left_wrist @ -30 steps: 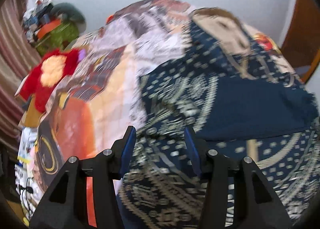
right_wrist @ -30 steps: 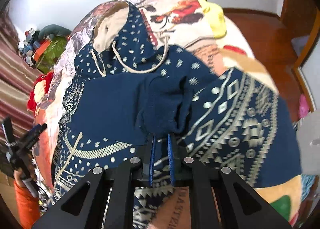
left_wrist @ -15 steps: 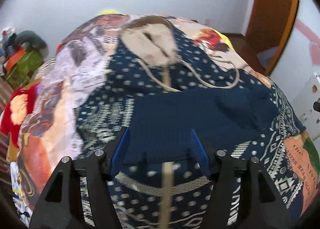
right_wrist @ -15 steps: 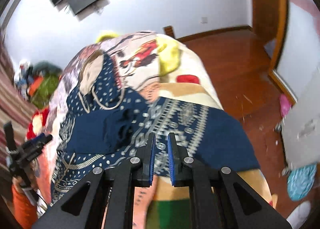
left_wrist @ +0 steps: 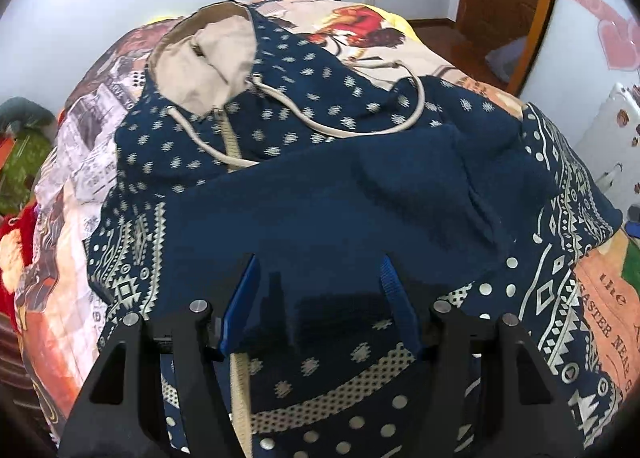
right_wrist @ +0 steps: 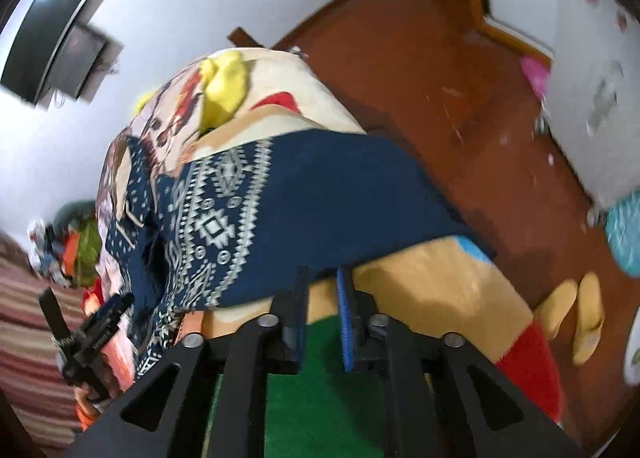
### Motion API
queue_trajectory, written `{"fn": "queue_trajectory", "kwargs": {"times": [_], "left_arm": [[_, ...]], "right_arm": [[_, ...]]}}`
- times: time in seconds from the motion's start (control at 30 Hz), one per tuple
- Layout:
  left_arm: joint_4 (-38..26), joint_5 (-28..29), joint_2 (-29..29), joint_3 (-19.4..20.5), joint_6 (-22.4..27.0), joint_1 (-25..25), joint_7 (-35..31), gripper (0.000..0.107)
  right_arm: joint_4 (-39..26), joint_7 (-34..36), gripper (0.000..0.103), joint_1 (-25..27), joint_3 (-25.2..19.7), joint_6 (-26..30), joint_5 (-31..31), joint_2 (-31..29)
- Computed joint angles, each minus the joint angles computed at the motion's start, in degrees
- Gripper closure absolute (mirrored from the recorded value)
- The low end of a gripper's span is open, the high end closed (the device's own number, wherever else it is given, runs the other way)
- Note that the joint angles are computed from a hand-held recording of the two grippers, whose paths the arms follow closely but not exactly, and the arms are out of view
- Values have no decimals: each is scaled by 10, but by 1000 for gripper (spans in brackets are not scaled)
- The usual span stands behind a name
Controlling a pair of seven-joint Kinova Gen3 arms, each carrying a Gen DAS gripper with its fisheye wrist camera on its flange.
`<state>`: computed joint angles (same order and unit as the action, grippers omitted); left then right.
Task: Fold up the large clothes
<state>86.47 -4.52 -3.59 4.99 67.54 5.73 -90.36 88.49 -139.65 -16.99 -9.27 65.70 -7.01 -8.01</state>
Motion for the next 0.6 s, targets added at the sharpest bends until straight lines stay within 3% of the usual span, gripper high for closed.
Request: {"fn": "queue_trajectory", "kwargs": {"times": [0.03, 0.07, 0.1, 0.17, 0.37, 0.5, 0.6], "left_arm": [[0, -1, 1, 1, -1, 1, 0, 46], [1, -4, 3, 3, -2, 2, 0, 46], [2, -5, 4, 4, -3, 4, -1, 46], [2, -6, 8, 4, 0, 5, -4, 46], [0, 5, 12, -3, 2, 1, -5, 46], [-2, 14, 14, -8, 4, -4, -4, 46], [-2, 18, 14, -9, 3, -7, -1, 46]], "right_arm": [[14, -3, 39, 3, 7, -14, -13, -5], [34, -4, 16, 8, 13, -37, -29, -15], [51, -5, 12, 13, 25, -61, -53, -25], [71, 4, 11, 29, 32, -90, -89, -32], [83, 18, 11, 41, 65, -99, -147, -3], [74, 16, 12, 52, 62, -96, -149, 23], [50, -3, 31, 50, 45, -83, -105, 43]]}}
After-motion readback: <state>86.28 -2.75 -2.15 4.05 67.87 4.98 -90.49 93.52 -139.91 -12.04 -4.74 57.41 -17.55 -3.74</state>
